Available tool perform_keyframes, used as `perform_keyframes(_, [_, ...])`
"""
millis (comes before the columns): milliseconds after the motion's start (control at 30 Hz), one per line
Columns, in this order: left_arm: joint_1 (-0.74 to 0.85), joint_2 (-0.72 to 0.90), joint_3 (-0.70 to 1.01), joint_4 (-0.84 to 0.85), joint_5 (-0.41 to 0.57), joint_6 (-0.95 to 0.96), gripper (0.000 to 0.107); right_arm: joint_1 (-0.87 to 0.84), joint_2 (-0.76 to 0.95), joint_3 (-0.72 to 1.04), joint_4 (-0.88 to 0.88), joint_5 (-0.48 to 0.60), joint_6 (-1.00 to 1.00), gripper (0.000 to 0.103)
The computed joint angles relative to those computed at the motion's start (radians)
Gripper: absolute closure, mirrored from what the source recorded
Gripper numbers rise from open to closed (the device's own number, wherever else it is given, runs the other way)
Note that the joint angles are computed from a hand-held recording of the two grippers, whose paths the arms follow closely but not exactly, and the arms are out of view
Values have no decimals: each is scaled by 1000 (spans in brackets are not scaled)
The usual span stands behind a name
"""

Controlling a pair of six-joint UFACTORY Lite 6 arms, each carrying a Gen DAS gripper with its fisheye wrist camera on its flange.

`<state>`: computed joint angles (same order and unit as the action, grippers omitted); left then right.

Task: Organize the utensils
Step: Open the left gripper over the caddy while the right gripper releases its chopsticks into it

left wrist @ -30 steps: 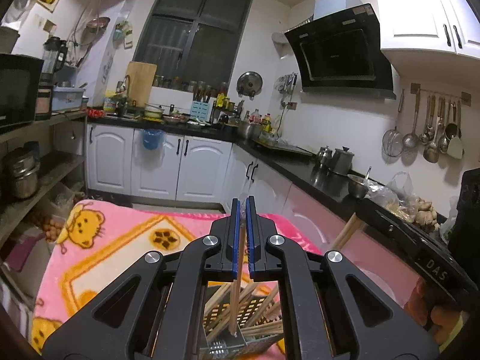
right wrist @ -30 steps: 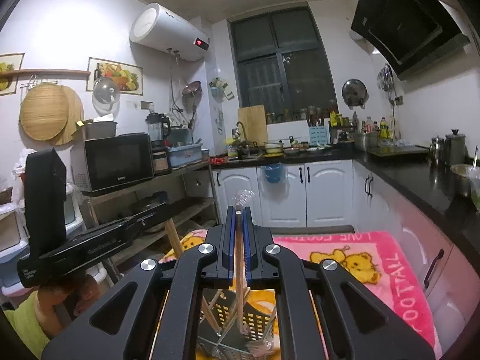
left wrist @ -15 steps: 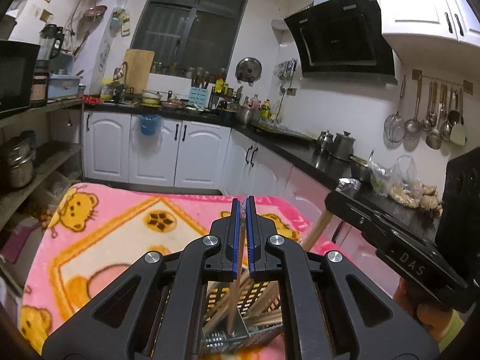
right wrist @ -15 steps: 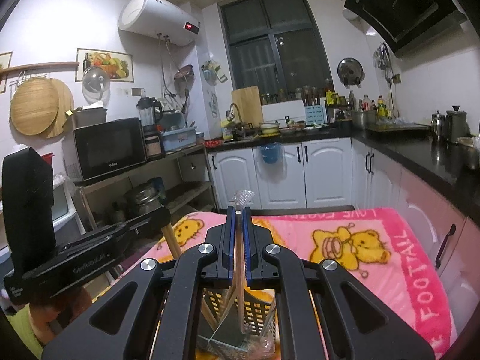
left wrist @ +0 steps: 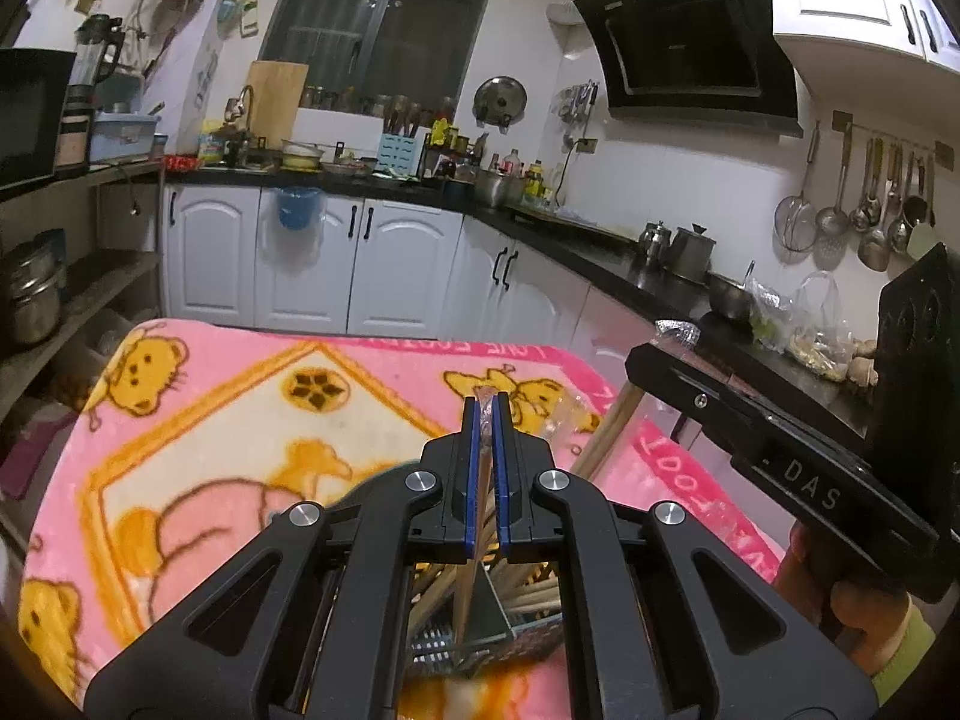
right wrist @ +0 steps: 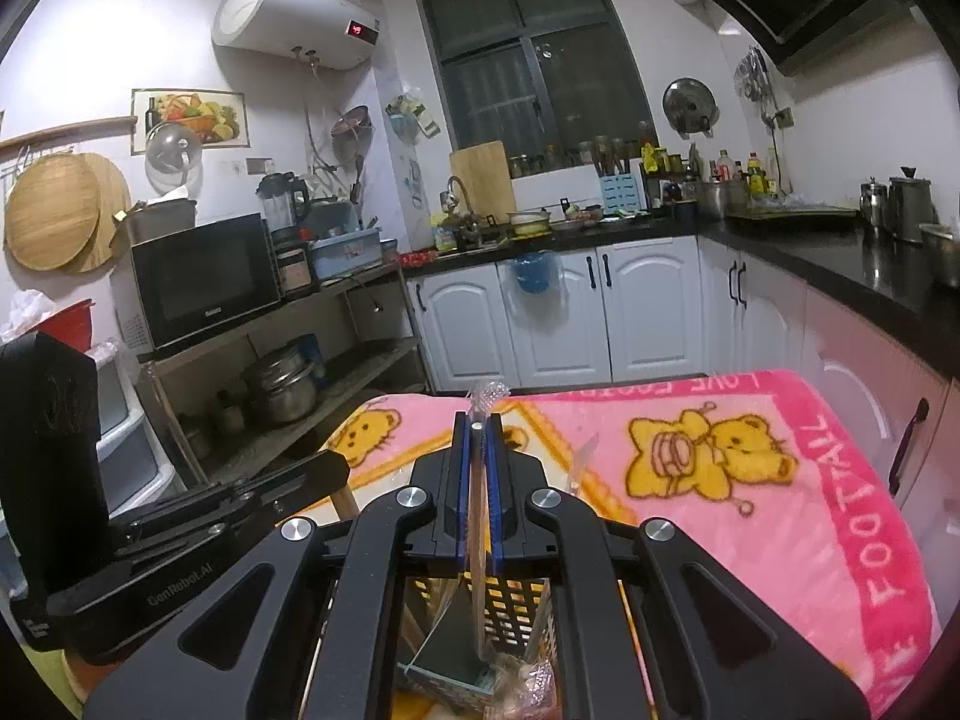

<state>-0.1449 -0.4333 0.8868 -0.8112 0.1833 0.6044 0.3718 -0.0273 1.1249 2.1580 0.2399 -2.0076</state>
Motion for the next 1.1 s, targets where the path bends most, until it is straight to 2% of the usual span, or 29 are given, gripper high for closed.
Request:
perform_keyframes(233, [29, 3, -15, -76, 13, 68, 105, -1, 11, -6, -55, -3, 65, 97])
perform_keyframes(367, [47, 0, -12, -58, 27, 42, 105, -14, 9, -15, -119, 0, 135, 97])
perform_keyframes(467, [53, -11, -20, -25, 26, 6, 105, -25, -4, -30, -137, 0, 162, 87])
perform_keyframes(567, [75, -20, -26, -40, 36, 14, 105, -34, -19, -46, -150, 0, 175, 86])
perform_keyframes(667, [103, -29, -35, -75, 48, 43, 105, -43, -44, -70, -163, 0, 187, 81])
perform_keyframes(800, [128, -35, -39, -90, 62, 53, 96, -46, -66, -85, -226, -10, 244, 77])
perform_keyframes(867, [140, -42, -44, -84, 71, 44, 87, -52, -79, -98, -271, -7, 291, 76])
perform_keyframes(1000, [161, -64, -53, -87, 92, 44, 83, -55, -107, -121, -340, -6, 356, 71])
perform_keyframes(1100, [174, -80, -60, -79, 109, 34, 73, -66, -131, -143, -379, 1, 392, 68])
